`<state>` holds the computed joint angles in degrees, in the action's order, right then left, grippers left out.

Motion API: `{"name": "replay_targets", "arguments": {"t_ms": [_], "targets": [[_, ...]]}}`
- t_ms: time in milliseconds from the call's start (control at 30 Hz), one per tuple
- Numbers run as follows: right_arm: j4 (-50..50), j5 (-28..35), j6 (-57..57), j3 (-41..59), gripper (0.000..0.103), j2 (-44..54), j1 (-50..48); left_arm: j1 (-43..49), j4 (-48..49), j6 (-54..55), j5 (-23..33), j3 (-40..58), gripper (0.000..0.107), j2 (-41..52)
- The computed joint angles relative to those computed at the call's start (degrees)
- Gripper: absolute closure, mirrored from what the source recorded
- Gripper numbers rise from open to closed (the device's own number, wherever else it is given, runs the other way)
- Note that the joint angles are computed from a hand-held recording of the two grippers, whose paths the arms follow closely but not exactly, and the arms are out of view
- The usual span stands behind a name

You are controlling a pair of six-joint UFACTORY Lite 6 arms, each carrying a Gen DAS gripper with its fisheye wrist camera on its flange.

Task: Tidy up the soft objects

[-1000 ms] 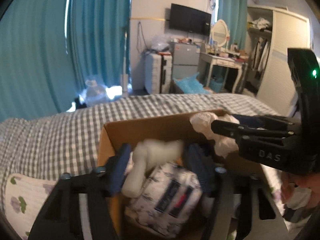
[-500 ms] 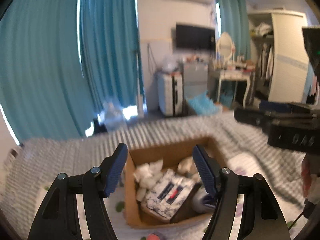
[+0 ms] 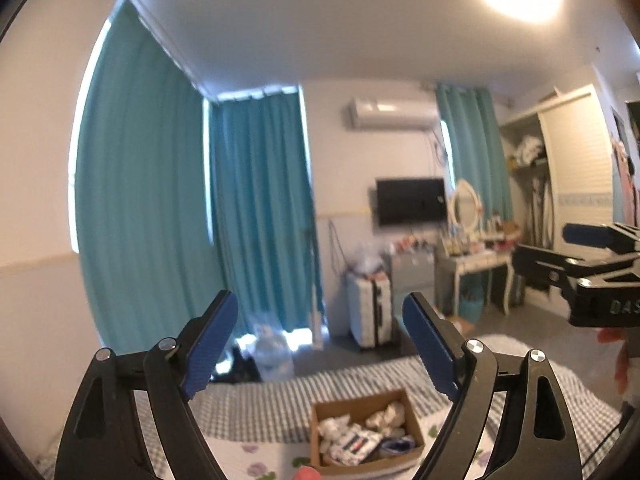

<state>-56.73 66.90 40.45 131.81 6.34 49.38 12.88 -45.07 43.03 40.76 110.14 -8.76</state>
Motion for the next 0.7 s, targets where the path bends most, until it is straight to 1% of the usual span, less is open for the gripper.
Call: {"name": "replay_targets", "arguments": {"t_ms": [67, 133, 200, 233, 300, 367, 400, 433, 467, 500, 567, 600, 633, 700], "targets": [[-6.5, 4.7, 1.9, -0.3, 0.000, -1.6, 7.8, 2.4, -2.2, 1.2, -0.5, -1.2, 0.021, -2.6], [-10.3, 8.6, 3.1, -1.7, 0.000, -2.9, 13.2, 4.2, -5.3, 3.6, -1.0, -2.9, 0.021, -3.7], [-14.5, 10.9, 7.8, -9.8, 0.000, -7.4, 18.9, 7.5, -10.4, 7.7, 0.9, -6.6, 0.021, -5.8], [-16.7, 11.4, 11.3, -15.8, 0.000, -10.6, 21.6, 9.1, -12.7, 9.8, 1.2, -9.3, 0.021, -7.2], [-21.6, 14.1, 19.0, -27.7, 0.000, -16.3, 27.0, 12.0, -20.0, 16.5, 1.0, -16.2, 0.021, -10.5], [-24.9, 14.6, 25.6, -38.7, 0.000, -21.5, 29.2, 13.2, -28.1, 25.8, -1.2, -25.5, 0.021, -14.5], [-25.7, 14.0, 27.8, -42.8, 0.000, -23.8, 29.0, 13.3, -32.5, 31.1, -4.0, -31.5, 0.021, -17.5], [-27.1, 13.1, 32.3, -48.8, 0.000, -26.4, 28.2, 12.0, -36.3, 36.4, -7.0, -36.4, 0.021, -19.5], [-27.6, 11.7, 35.5, -52.7, 0.000, -27.8, 26.4, 10.6, -40.4, 42.4, -8.9, -41.6, 0.021, -21.2], [-27.3, 9.9, 36.8, -54.9, 0.000, -28.6, 24.0, 10.0, -44.4, 47.6, -9.3, -44.8, 0.021, -21.6], [-27.4, 4.0, 42.0, -61.9, 0.000, -29.9, 17.5, 6.6, -48.8, 54.1, -13.2, -49.0, 0.021, -20.9], [-28.1, 1.4, 44.6, -65.1, 0.000, -30.7, 15.2, 4.9, -53.3, 59.2, -15.1, -51.1, 0.021, -20.1], [-28.7, -3.4, 48.4, -69.1, 0.000, -30.7, 10.8, 3.0, -57.2, 63.2, -16.9, -52.2, 0.021, -18.9], [-30.5, -10.1, 53.5, -73.1, 0.000, -29.3, 4.8, -0.2, -63.1, 70.2, -19.2, -52.6, 0.021, -14.2]]}}
